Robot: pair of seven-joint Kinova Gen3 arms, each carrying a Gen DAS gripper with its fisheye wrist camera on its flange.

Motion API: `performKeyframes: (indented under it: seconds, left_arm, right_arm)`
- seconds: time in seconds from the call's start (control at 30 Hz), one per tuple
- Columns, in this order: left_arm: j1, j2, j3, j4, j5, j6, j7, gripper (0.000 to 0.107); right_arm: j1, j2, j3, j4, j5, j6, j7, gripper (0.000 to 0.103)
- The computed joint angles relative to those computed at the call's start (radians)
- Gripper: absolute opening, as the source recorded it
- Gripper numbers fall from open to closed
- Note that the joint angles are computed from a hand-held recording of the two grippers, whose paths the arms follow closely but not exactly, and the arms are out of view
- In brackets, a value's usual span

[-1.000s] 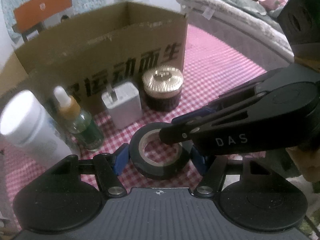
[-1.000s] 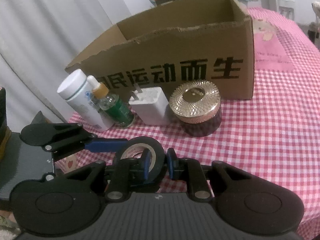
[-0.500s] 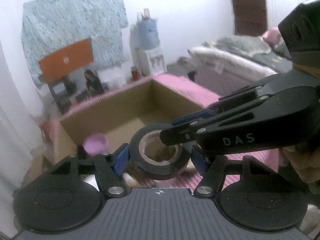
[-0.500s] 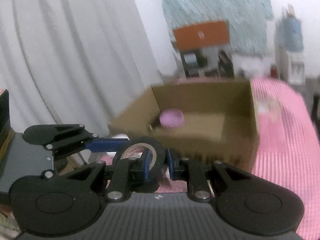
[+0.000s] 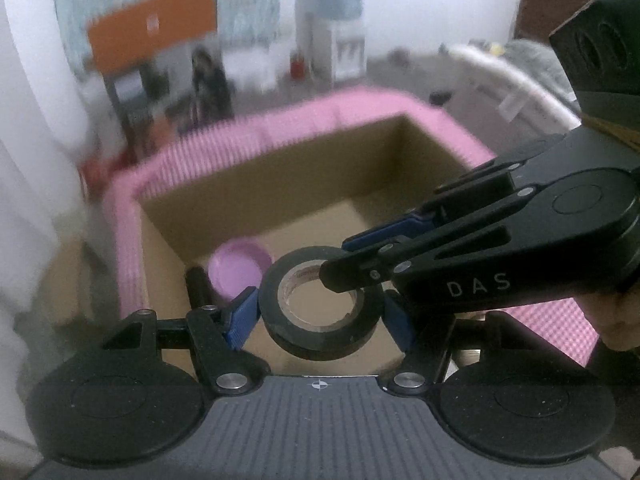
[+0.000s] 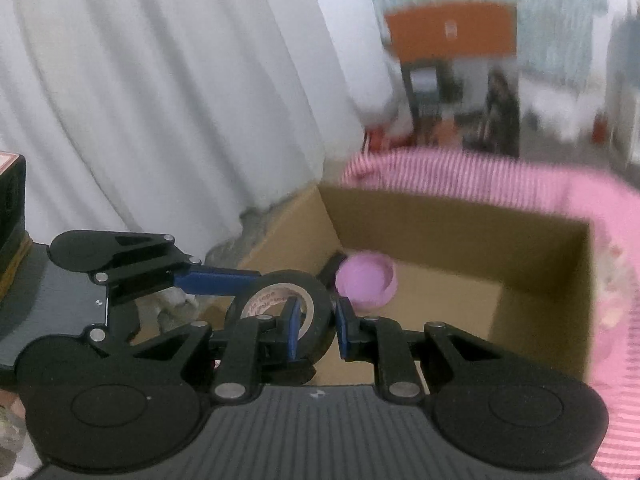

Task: Organize rigid objects
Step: 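Carry the tape roll into the box and open the right gripper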

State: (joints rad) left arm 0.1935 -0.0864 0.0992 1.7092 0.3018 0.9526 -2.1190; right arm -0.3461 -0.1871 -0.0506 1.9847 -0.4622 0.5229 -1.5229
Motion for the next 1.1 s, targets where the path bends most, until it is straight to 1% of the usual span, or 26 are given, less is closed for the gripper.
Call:
performKeyframes:
  seconds: [0.07, 0.1, 0.13, 0.17, 0.2, 0.3, 0.4, 0.47, 0.53, 0.63, 0.7, 0.77, 0.87, 0.93, 1.0, 1.07, 1.1]
  left_arm:
    - [-0.007, 0.078, 0.005, -0.057, -0.023, 0.058, 0.04, 0.066]
    - [-0.008, 0.108, 0.009, -0.083, -0.037, 0.082, 0.056, 0.067]
    - [-0.009, 0.134, 0.013, -0.105, -0.05, 0.105, 0.071, 0.067]
    - [-0.007, 0.164, 0.017, -0.129, -0.066, 0.124, 0.086, 0.067]
    - [-0.004, 0.184, 0.022, -0.143, -0.08, 0.138, 0.093, 0.067]
    - [-0.002, 0.234, 0.027, -0.188, -0.109, 0.176, 0.109, 0.067]
    - [0.0, 0.273, 0.03, -0.218, -0.126, 0.204, 0.121, 0.067]
    - [0.002, 0.289, 0.03, -0.234, -0.137, 0.224, 0.132, 0.067]
    - [0.006, 0.306, 0.029, -0.249, -0.152, 0.238, 0.147, 0.067]
    - [0.021, 0.306, 0.026, -0.237, -0.191, 0.215, 0.173, 0.067]
    - [0.026, 0.3, 0.027, -0.228, -0.203, 0.192, 0.184, 0.068]
    - [0.018, 0.296, 0.029, -0.234, -0.185, 0.194, 0.183, 0.07]
    - [0.006, 0.267, 0.028, -0.22, -0.166, 0.178, 0.179, 0.071]
    - [-0.005, 0.233, 0.027, -0.201, -0.142, 0.163, 0.17, 0.071]
    - [-0.012, 0.187, 0.024, -0.174, -0.126, 0.144, 0.164, 0.076]
    - [-0.019, 0.134, 0.02, -0.145, -0.112, 0.125, 0.145, 0.077]
    - [-0.022, 0.103, 0.016, -0.126, -0.101, 0.111, 0.134, 0.08]
  right_arm:
    - [-0.035, 0.09, 0.088, -0.054, -0.081, 0.06, 0.081, 0.021]
    - [-0.034, 0.126, 0.116, -0.074, -0.122, 0.101, 0.12, 0.021]
    - [-0.015, 0.167, 0.127, -0.097, -0.163, 0.137, 0.161, 0.021]
    - [0.02, 0.202, 0.119, -0.119, -0.202, 0.169, 0.2, 0.021]
    - [0.059, 0.233, 0.095, -0.131, -0.226, 0.191, 0.224, 0.021]
    - [0.104, 0.301, 0.076, -0.177, -0.243, 0.244, 0.238, 0.021]
    - [0.153, 0.34, 0.036, -0.196, -0.248, 0.273, 0.24, 0.022]
    - [0.169, 0.367, 0.021, -0.214, -0.247, 0.287, 0.237, 0.022]
    - [0.196, 0.37, -0.011, -0.222, -0.236, 0.314, 0.214, 0.022]
    - [0.234, 0.384, -0.042, -0.231, -0.251, 0.329, 0.22, 0.023]
    - [0.251, 0.382, -0.055, -0.223, -0.269, 0.322, 0.234, 0.023]
    - [0.255, 0.37, -0.061, -0.21, -0.273, 0.303, 0.233, 0.023]
    - [0.274, 0.331, -0.065, -0.16, -0.328, 0.266, 0.278, 0.023]
    - [0.278, 0.286, -0.06, -0.121, -0.364, 0.236, 0.301, 0.024]
    - [0.272, 0.224, -0.048, -0.08, -0.39, 0.203, 0.32, 0.025]
    - [0.258, 0.152, -0.028, -0.032, -0.422, 0.172, 0.343, 0.03]
    - [0.246, 0.107, -0.017, -0.003, -0.433, 0.15, 0.35, 0.04]
